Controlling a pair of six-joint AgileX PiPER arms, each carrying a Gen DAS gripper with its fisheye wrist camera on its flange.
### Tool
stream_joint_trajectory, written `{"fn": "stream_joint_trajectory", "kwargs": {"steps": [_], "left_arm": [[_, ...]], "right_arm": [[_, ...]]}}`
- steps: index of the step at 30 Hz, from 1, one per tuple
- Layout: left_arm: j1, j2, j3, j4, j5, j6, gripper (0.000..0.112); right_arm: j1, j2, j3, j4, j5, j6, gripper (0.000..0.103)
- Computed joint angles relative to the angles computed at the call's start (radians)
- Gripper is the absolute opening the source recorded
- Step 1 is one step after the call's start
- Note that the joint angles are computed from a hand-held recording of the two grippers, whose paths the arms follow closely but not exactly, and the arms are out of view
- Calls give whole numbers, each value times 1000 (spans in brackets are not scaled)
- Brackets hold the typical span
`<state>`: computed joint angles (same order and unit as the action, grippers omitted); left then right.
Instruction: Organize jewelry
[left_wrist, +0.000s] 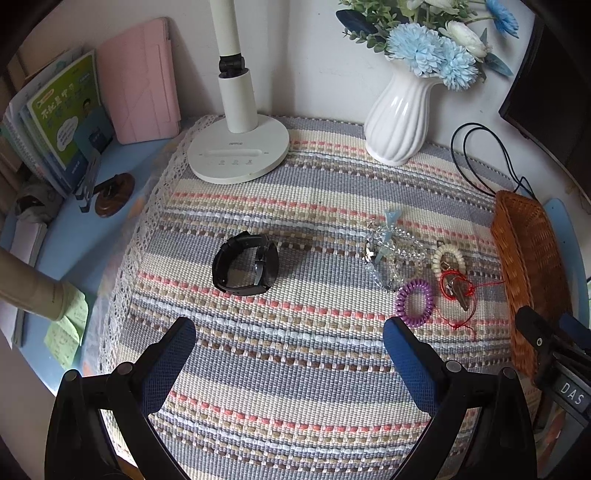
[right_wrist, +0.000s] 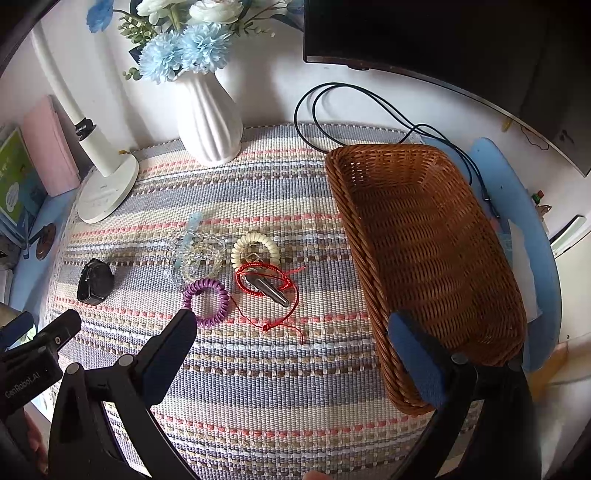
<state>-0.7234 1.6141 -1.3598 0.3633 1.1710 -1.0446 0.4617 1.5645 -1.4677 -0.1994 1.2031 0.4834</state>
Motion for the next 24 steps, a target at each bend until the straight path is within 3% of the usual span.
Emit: {"fn": "stream_joint_trajectory", "kwargs": {"steps": [7, 24], "left_arm": [[19, -1, 11, 0, -22, 2, 101], [31, 10, 4, -18, -36, 18, 101]], "right_arm": [[-18, -12, 28, 41, -44, -26, 103], [-21, 2, 29, 50, -48, -35, 103]]}}
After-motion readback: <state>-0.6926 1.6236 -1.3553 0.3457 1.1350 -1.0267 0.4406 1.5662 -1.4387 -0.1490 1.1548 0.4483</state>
